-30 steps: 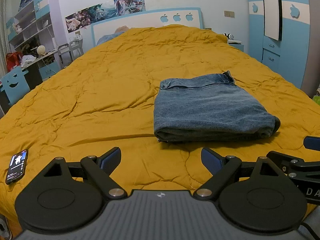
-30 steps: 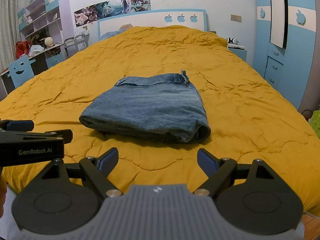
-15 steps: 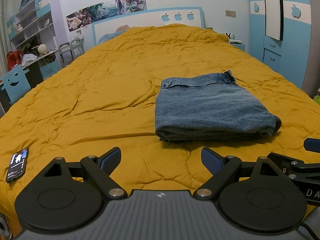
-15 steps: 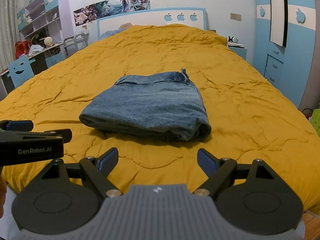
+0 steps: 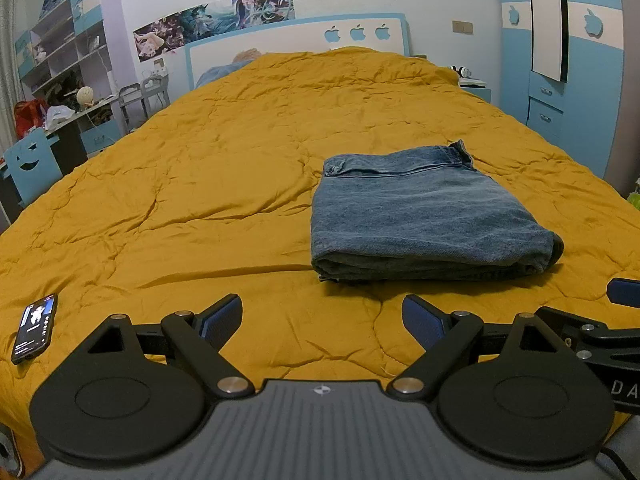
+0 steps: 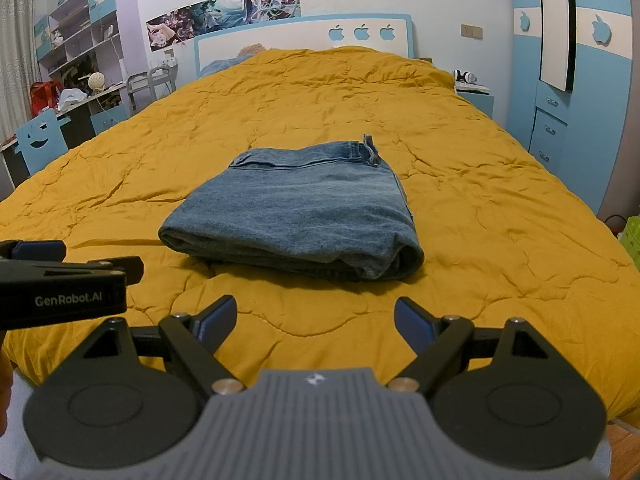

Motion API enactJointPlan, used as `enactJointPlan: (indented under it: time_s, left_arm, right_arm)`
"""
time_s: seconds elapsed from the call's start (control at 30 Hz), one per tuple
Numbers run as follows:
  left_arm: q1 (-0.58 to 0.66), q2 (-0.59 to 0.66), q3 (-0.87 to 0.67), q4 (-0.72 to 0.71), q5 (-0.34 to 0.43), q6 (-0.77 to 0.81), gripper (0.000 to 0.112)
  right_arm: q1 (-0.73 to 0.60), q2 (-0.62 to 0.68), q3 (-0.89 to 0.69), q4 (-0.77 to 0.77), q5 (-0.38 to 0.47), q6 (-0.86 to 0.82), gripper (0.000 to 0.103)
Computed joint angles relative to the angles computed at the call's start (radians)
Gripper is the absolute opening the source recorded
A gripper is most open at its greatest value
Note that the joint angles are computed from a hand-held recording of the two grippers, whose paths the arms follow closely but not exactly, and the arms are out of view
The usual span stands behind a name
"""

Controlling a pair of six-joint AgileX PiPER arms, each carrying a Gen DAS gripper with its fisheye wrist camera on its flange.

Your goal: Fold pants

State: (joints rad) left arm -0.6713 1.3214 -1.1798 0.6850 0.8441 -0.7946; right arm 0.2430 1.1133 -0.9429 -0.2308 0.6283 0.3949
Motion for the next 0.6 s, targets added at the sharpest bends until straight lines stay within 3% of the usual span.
enactJointPlan:
  time_s: [0.6]
  left_arm:
    - [-0.018,-0.003,0.0,0.018,0.008,-0.025,0.103]
  right_arm:
    - [-0.003,0.001,0.001,0.004,-0.002,-0.004,0.082]
